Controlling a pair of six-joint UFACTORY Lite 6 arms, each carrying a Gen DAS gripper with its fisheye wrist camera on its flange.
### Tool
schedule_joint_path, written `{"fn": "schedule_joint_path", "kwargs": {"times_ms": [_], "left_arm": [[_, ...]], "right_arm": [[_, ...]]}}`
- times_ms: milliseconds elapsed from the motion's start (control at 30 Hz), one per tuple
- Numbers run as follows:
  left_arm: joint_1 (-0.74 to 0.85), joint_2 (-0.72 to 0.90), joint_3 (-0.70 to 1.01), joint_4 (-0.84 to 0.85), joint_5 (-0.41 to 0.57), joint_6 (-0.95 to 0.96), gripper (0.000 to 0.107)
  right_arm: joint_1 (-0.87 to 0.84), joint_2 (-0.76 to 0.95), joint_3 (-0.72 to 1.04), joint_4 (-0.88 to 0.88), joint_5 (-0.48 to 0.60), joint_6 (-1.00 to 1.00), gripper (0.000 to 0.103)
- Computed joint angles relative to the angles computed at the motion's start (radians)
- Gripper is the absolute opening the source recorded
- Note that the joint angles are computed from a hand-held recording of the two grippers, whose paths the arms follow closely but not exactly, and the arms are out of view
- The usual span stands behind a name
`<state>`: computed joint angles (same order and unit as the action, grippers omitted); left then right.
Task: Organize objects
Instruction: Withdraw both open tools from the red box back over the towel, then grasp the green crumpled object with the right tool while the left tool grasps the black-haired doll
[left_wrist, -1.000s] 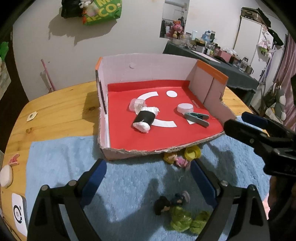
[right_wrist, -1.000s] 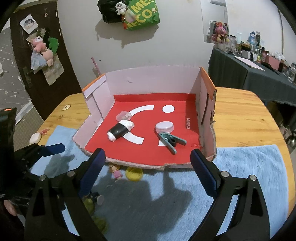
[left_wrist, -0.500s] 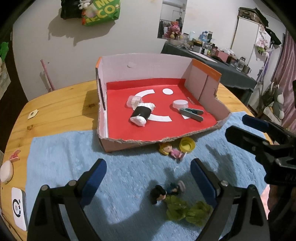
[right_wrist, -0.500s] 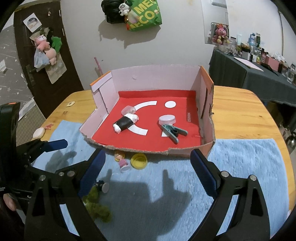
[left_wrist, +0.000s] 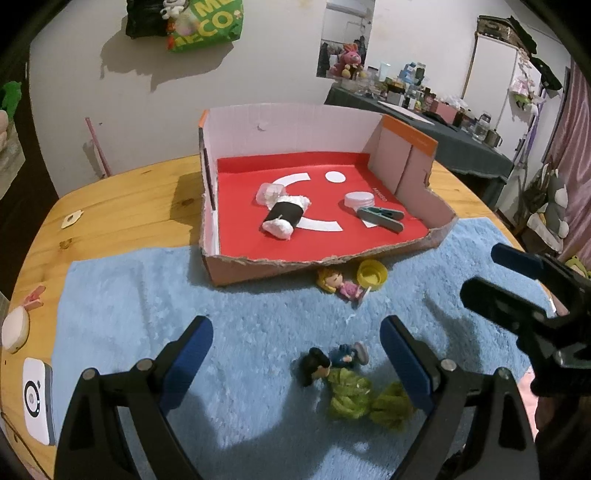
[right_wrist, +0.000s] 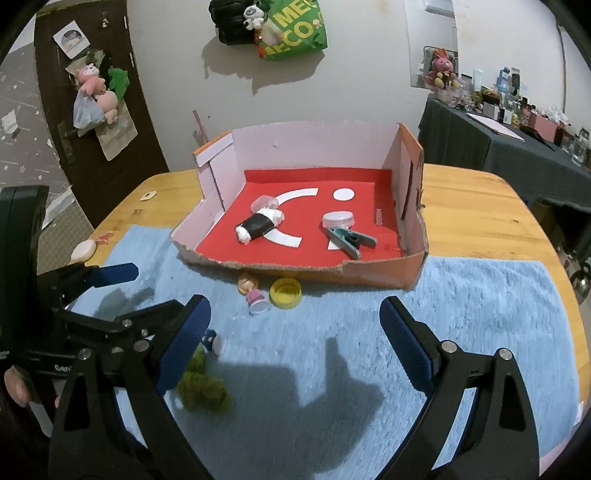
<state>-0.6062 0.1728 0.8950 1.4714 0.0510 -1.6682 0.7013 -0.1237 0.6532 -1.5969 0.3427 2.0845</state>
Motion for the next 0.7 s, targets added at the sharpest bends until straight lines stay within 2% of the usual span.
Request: {"fn": "schedule_joint_path", "kwargs": {"times_ms": [200,267,433,600,700], "left_arm": [[-0.007,-0.022,-0.033,0.281,0.008,-0.286,0.094],[-0.008,-0.031,-0.046,0.427,0.009,-0.435,0.093],[-0.011,-0.038,-0.064,0.699,0.008,-0.705,0.085],[-0.018,-0.035,-0.081,0.994,0.004,-0.997,0.077],[-0.024,-0.026,-0.084,1.16,0.005,-1.163,0.076]], "right_arm": [[0.057,-0.005,-0.031,0.009,0.03,0.016,0.092],[0.076,0.002,-0.035,0.007,0.036,0.026,0.087],[0.125,0.017,-0.043,0.018,0.053,0.033,0.078],[0.182,0.045,-0.045,0.027,0.072,0.043,0.072],[0.207,0.061,-0.046,0.016,0.073,0.066,0.072]]}}
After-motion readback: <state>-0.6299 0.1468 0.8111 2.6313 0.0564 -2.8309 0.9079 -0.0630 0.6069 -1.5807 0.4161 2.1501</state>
